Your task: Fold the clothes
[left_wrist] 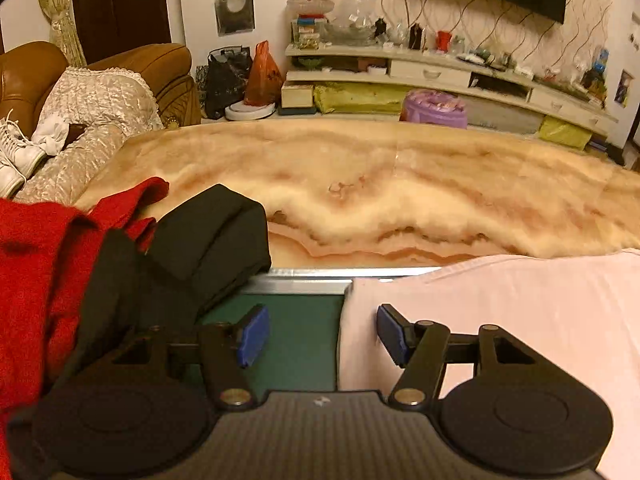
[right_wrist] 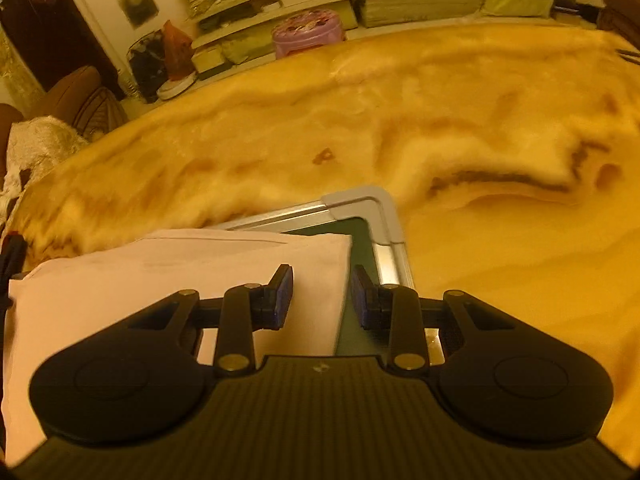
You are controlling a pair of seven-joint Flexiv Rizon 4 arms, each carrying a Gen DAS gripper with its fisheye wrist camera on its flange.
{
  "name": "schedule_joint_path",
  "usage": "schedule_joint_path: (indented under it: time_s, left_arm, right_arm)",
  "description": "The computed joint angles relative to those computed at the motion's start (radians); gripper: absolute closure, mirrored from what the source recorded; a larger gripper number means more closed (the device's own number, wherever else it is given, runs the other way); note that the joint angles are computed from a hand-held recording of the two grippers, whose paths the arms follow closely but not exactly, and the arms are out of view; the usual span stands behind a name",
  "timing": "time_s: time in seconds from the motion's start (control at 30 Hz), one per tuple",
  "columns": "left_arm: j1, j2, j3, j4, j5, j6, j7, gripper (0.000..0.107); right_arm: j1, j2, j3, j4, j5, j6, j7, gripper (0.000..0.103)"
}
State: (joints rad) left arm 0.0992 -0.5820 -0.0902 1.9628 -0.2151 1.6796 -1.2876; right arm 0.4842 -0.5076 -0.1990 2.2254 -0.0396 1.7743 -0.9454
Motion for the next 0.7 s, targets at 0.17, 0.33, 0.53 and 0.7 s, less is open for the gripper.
schedule_joint_path:
  time_s: [0.17,0.33,0.53,0.7]
  left_arm:
    - [-0.034,-0.025,0.025,-0.027,0.005,0.017,-0.004,0.101]
    - [-0.106,-0.046,0.095,-0.045,0.007,0.076,-0.033,0.103]
    - [-0.195,-0.083,0.183,-0.078,0.002,0.108,-0.024,0.102]
    - [-0.271,-0.107,0.266,-0.1,-0.008,0.125,0.014,0.082]
  right_arm:
    - [0.059,0.005,-0.055,-0.009,-0.033,-0.042,-0.018,0.076]
    - [0.131,-0.011,-0.141,-0.006,-0.03,-0.007,-0.004,0.098]
    - [0.215,-0.054,-0.22,-0.017,0.068,0.045,-0.023,0.099]
    - [0.327,-0.107,-0.33,-0.02,0.137,0.043,-0.017,0.099]
